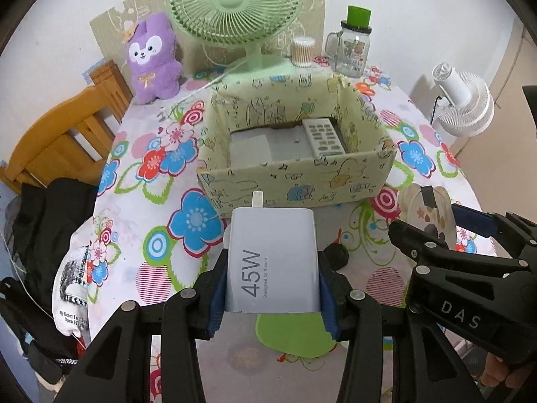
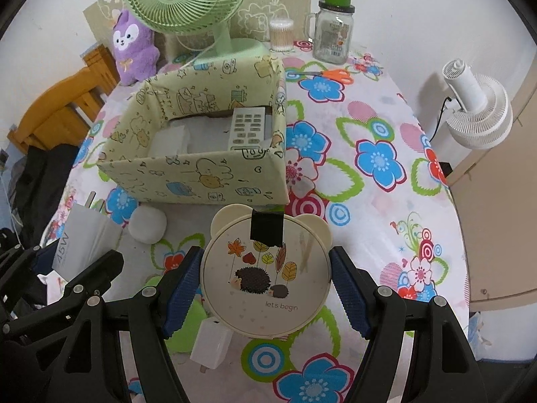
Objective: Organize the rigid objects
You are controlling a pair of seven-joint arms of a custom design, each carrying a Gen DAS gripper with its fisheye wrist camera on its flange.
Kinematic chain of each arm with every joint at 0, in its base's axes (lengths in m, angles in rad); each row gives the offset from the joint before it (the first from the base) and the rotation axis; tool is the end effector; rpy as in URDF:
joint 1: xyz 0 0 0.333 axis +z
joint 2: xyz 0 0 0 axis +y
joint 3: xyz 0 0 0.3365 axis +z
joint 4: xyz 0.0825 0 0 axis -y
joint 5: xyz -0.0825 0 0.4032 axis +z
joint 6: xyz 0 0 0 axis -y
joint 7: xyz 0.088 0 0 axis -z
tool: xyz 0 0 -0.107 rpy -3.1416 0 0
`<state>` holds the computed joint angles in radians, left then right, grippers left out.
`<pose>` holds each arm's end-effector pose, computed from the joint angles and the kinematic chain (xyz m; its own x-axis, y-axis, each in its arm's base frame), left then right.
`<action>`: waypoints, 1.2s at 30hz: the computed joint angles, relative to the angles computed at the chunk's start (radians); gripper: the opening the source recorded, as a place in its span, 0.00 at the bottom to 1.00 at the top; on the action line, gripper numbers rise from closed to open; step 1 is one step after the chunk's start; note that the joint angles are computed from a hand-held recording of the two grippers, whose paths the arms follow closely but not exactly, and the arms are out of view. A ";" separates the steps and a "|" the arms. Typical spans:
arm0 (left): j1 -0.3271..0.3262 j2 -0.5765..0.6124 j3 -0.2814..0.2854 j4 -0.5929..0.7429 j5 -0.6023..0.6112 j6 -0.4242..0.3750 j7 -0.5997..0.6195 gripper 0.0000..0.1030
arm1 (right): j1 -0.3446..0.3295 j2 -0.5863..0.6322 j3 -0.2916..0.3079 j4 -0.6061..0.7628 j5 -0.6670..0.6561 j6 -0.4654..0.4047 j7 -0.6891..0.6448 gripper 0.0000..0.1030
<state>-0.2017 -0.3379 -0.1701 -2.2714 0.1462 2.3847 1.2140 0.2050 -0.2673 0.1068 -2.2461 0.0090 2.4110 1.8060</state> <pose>0.4631 -0.1872 0.5515 -0.0938 -0.9950 -0.0332 -0.8832 0.0985 -0.4586 0.4924 0.1627 0.5340 0.0900 -0.9929 -0.0780 -0.9104 -0.0503 -0.4107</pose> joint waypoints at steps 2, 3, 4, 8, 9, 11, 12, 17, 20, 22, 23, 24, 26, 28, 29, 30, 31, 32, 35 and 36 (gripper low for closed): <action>0.001 -0.006 0.000 0.003 -0.001 -0.001 -0.003 0.46 | -0.001 -0.005 -0.001 0.003 -0.001 0.004 -0.002 0.75; 0.001 -0.009 -0.001 0.006 0.001 -0.002 -0.005 0.46 | -0.001 -0.008 -0.001 0.006 -0.002 0.005 -0.005 0.75; 0.002 -0.012 0.000 0.008 0.002 -0.001 -0.006 0.46 | -0.001 -0.011 0.000 0.008 -0.004 0.006 -0.005 0.75; 0.003 -0.017 -0.002 0.022 0.007 -0.006 -0.008 0.46 | -0.004 -0.023 0.002 0.018 -0.005 0.005 -0.006 0.75; 0.003 -0.019 -0.003 0.026 0.010 -0.007 -0.008 0.46 | -0.004 -0.025 0.002 0.022 -0.005 0.004 -0.006 0.75; 0.002 -0.022 -0.003 0.029 0.011 -0.008 -0.008 0.46 | -0.006 -0.030 0.002 0.023 -0.004 0.004 -0.007 0.75; 0.001 -0.023 -0.003 0.032 0.011 -0.010 -0.006 0.46 | -0.007 -0.032 0.002 0.026 -0.004 0.003 -0.007 0.75; -0.002 -0.024 0.001 0.045 0.001 -0.018 0.002 0.46 | -0.011 -0.037 0.002 0.037 -0.004 -0.007 -0.008 0.75; -0.002 -0.023 0.002 0.056 -0.002 -0.024 0.007 0.46 | -0.012 -0.039 0.002 0.045 -0.002 -0.013 -0.009 0.75; 0.000 -0.021 0.002 0.064 -0.001 -0.026 0.009 0.46 | -0.013 -0.039 0.003 0.052 -0.001 -0.017 -0.008 0.75; 0.000 -0.020 0.002 0.069 -0.001 -0.028 0.011 0.46 | -0.013 -0.038 0.003 0.057 -0.002 -0.019 -0.007 0.75; 0.000 -0.018 0.003 0.074 -0.003 -0.029 0.013 0.46 | -0.014 -0.037 0.003 0.062 -0.002 -0.021 -0.007 0.75; 0.001 -0.016 0.005 0.080 -0.007 -0.029 0.018 0.46 | -0.015 -0.032 0.003 0.072 -0.003 -0.024 -0.006 0.75; 0.003 -0.013 0.006 0.088 -0.007 -0.029 0.022 0.46 | -0.015 -0.027 0.003 0.084 -0.004 -0.028 -0.005 0.75; 0.004 -0.010 0.007 0.093 -0.007 -0.029 0.024 0.46 | -0.014 -0.024 0.002 0.090 -0.004 -0.031 -0.004 0.75; 0.005 -0.007 0.008 0.097 -0.008 -0.030 0.027 0.46 | -0.014 -0.019 0.002 0.097 -0.002 -0.034 -0.005 0.75; 0.006 -0.003 0.009 0.102 -0.010 -0.032 0.030 0.46 | -0.013 -0.016 0.002 0.103 -0.003 -0.035 -0.005 0.75; 0.008 0.000 0.009 0.107 -0.010 -0.034 0.031 0.46 | -0.013 -0.009 0.002 0.111 -0.004 -0.037 -0.004 0.75; 0.013 0.012 0.012 0.122 -0.014 -0.038 0.039 0.46 | -0.008 0.007 -0.002 0.131 0.002 -0.045 -0.007 0.75; 0.014 0.017 0.014 0.127 -0.017 -0.040 0.043 0.46 | -0.007 0.015 -0.002 0.141 0.002 -0.047 -0.008 0.75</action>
<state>-0.1877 -0.3212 -0.1566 -2.1441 0.1295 2.3449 1.2573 0.1978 -0.2525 0.1048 -2.1054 0.0112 2.3640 1.7982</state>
